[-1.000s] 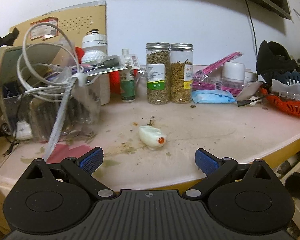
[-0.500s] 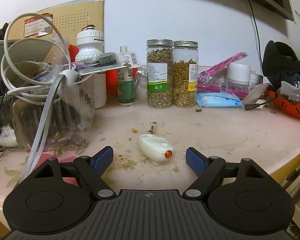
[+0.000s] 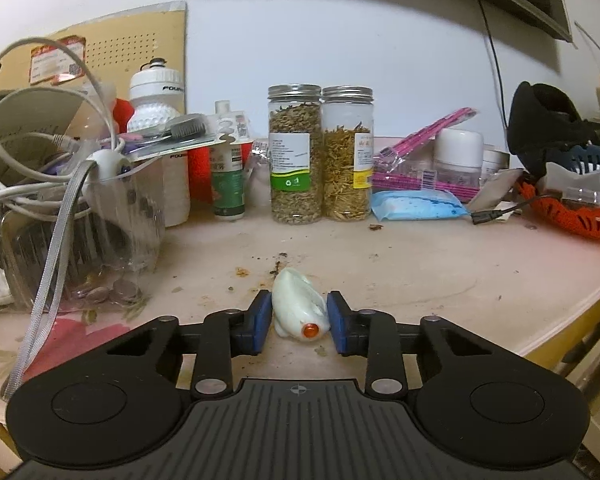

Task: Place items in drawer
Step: 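Close the left tool around the white bottle, then lift the white bottle off the countertop with the left tool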

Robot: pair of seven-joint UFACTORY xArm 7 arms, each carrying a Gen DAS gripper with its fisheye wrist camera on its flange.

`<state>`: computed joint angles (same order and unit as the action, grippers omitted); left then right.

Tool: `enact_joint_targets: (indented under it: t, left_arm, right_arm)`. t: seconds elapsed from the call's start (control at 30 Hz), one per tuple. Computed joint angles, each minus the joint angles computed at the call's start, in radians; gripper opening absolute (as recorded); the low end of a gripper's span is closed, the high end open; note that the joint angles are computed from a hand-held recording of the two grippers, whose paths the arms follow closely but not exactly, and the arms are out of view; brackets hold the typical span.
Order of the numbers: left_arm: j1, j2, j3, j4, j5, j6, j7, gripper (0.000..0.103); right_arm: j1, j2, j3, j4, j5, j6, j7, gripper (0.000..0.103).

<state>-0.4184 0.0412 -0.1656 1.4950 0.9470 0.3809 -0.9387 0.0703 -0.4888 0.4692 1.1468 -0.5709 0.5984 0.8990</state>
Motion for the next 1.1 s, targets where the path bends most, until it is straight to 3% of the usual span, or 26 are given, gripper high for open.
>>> enact_joint_targets:
  t: [0.47,1.1]
  left_arm:
    - [0.009,-0.046,-0.018,-0.032,-0.006,0.01,-0.01,0.029]
    - [0.119,-0.304,-0.175,-0.213,-0.161,0.11,0.072,0.029]
  right_arm:
    - [0.002,0.004,0.001,0.001,-0.007,0.019,0.01,0.103]
    - [-0.01,-0.051,0.002,-0.05,-0.017,0.031,0.022,0.103]
